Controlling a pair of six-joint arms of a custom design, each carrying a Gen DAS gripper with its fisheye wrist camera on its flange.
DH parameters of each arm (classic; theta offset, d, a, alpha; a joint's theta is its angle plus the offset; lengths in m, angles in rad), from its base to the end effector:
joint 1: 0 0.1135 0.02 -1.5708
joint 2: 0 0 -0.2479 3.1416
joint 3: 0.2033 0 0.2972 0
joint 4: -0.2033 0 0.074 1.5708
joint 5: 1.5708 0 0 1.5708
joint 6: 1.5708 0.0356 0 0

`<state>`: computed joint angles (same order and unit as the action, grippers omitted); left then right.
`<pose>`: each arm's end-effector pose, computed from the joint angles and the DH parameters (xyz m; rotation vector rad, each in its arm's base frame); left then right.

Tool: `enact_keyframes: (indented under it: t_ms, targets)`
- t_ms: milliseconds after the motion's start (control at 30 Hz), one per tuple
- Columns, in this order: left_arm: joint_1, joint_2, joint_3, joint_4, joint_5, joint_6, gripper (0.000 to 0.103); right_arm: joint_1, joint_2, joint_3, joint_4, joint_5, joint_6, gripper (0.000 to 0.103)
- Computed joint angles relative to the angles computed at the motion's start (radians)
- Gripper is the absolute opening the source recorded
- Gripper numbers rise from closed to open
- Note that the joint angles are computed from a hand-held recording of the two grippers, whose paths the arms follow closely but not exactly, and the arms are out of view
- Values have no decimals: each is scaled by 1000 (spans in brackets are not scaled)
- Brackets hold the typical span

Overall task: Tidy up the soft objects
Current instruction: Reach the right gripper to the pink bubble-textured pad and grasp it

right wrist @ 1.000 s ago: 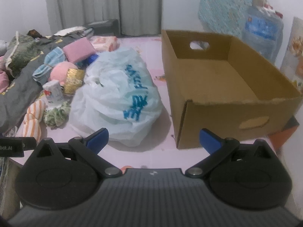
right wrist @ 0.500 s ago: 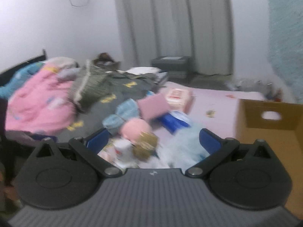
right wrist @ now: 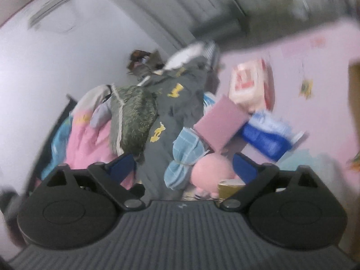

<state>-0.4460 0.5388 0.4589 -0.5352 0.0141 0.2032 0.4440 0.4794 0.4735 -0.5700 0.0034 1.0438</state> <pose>0.1727 -0.0831 0.2140 0.7060 2.0730 -0.1527 0.1657 0.0787 0.2264 0.6738 2.1719 0.8333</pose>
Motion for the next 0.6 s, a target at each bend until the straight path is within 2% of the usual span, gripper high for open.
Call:
enact_keyframes:
  t_ms: [167, 333, 467, 600]
  targets:
    - [16, 384, 112, 211, 88, 123, 97, -215, 404, -12, 337, -234, 86, 77]
    - [-20, 729, 247, 321, 105, 222, 97, -313, 767, 43, 596, -350, 150, 75]
    - [-56, 955, 374, 343, 60, 294, 97, -367, 988, 107, 738, -431, 214, 75]
    - [-66, 1100, 476, 328, 48, 299, 97, -383, 1127, 166, 827, -478, 227, 75]
